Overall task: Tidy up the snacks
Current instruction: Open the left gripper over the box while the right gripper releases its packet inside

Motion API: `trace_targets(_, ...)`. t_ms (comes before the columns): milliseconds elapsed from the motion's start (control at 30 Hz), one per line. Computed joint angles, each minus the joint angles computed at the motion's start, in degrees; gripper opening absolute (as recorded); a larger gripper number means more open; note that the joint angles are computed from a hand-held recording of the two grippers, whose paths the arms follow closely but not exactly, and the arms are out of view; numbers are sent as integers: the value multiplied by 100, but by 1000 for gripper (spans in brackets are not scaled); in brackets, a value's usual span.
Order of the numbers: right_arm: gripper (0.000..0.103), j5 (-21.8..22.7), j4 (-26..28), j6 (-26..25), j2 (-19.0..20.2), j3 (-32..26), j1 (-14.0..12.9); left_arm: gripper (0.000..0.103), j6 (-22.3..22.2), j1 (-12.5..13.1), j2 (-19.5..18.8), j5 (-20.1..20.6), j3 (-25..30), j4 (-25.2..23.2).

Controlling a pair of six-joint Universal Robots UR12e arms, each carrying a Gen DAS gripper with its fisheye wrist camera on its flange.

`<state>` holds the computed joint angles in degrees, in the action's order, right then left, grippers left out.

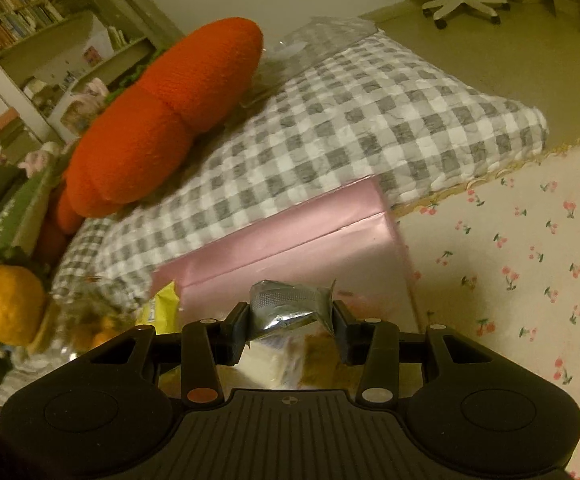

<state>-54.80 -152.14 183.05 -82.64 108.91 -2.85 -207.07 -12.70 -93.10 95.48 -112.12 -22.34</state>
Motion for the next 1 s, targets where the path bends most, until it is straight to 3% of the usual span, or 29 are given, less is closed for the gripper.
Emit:
trace_targets(300, 46, -117, -10, -73, 45, -43, 13, 54, 230, -47, -62, 2, 34, 41)
trace_targets(367, 56, -130, 44, -22, 21, -50, 9, 70, 293, -74, -57, 40, 37, 94)
trace_targets(433, 63, -149, 34, 16, -22, -34, 2, 80, 346, -105, -41, 73, 28, 172)
trace_targets(500, 69, -165, 59, -13, -75, -15, -12, 80, 403, -111, -33, 26, 65, 96)
trace_targets(767, 75, -150, 231, -197, -361, 106, -105, 83, 551, -259, 120, 182, 41, -36)
trace_targets(1000, 82, 70, 342, -356, -712, 313, -258, 87, 375, -376, 373, 250, -77, -201)
